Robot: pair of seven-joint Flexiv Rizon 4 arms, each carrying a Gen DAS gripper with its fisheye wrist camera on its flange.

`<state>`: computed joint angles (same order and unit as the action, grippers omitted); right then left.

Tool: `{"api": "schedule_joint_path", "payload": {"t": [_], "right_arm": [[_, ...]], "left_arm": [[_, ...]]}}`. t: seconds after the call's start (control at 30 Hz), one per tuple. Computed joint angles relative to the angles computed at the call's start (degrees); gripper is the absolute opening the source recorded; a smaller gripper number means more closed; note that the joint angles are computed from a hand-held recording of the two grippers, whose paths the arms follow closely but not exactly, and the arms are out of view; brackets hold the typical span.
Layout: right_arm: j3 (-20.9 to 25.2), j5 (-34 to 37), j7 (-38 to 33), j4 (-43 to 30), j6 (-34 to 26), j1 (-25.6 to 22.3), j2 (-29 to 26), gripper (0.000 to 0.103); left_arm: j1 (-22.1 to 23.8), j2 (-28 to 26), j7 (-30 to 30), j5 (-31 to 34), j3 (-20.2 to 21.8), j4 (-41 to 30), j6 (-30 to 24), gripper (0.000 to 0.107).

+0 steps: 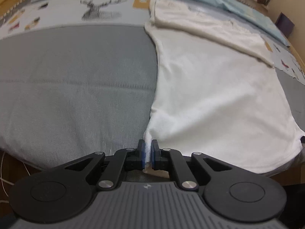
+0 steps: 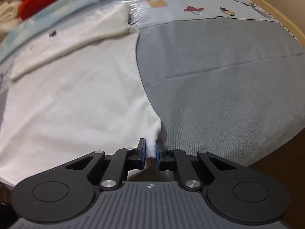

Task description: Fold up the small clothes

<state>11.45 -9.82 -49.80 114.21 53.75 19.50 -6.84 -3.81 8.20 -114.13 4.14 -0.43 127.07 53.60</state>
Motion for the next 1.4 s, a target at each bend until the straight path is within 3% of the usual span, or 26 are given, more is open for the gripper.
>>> {"api": "schedule_joint_path", "payload": {"t": [0.1, 0.23, 0.33, 0.47, 0.73, 0.83, 0.97, 1.1, 1.3, 1.4], "right_arm": [[0.2, 1.8, -1.1, -1.6, -4.5, 0.0, -0.9, 0.015], [0.3, 2.0, -2.6, -2.2, -7.0, 0.3, -1.5, 0.016], [0.3, 1.6, -2.6, -2.1, -6.9, 0.5, -1.5, 0.015], [0.1, 0.6, -2.8, -1.8, -5.9, 0.7, -1.4, 0.012], [0.2, -3.7, -2.1, 0.9, 2.7, 0.6, 1.8, 0.011], [0.3, -3.8, -1.8, 1.8, 6.9, 0.2, 3.8, 0.011], [0.7, -2.5, -1.2, 3.3, 12.5, -0.6, 7.8, 0.010], [0.8, 1.8, -2.9, 4.5, 15.3, -1.2, 12.9, 0.010], [-1.0, 14.4, -11.5, 5.8, 17.6, 0.8, 22.3, 0.009], [-1.2, 16.9, -11.9, 7.3, 22.5, 1.1, 24.2, 0.009]], "left_arm": [[-0.9, -1.5, 3.5, -5.2, 0.5, 0.3, -1.2, 0.013], [-1.0, -2.1, 3.6, -3.3, -0.1, -0.2, -0.4, 0.017], [-0.9, -1.7, 2.7, -2.6, 0.1, 0.0, -0.3, 0.008], [-0.7, -0.9, 1.4, -0.5, -0.1, 0.0, 0.0, 0.007], [-0.3, 2.9, -0.6, 2.6, -0.7, 0.4, 3.5, 0.006], [0.1, 5.7, -2.3, 3.4, -0.9, 1.3, 7.1, 0.006], [-0.4, 10.3, -2.6, -0.8, 0.4, 4.5, 13.6, 0.006], [1.0, 16.6, -4.9, -3.1, 0.2, 6.5, 14.3, 0.006], [3.4, 29.4, -8.7, -3.7, -1.6, 9.8, 12.4, 0.006], [4.6, 28.3, -9.5, -4.1, -2.3, 9.2, 12.6, 0.006]]}}
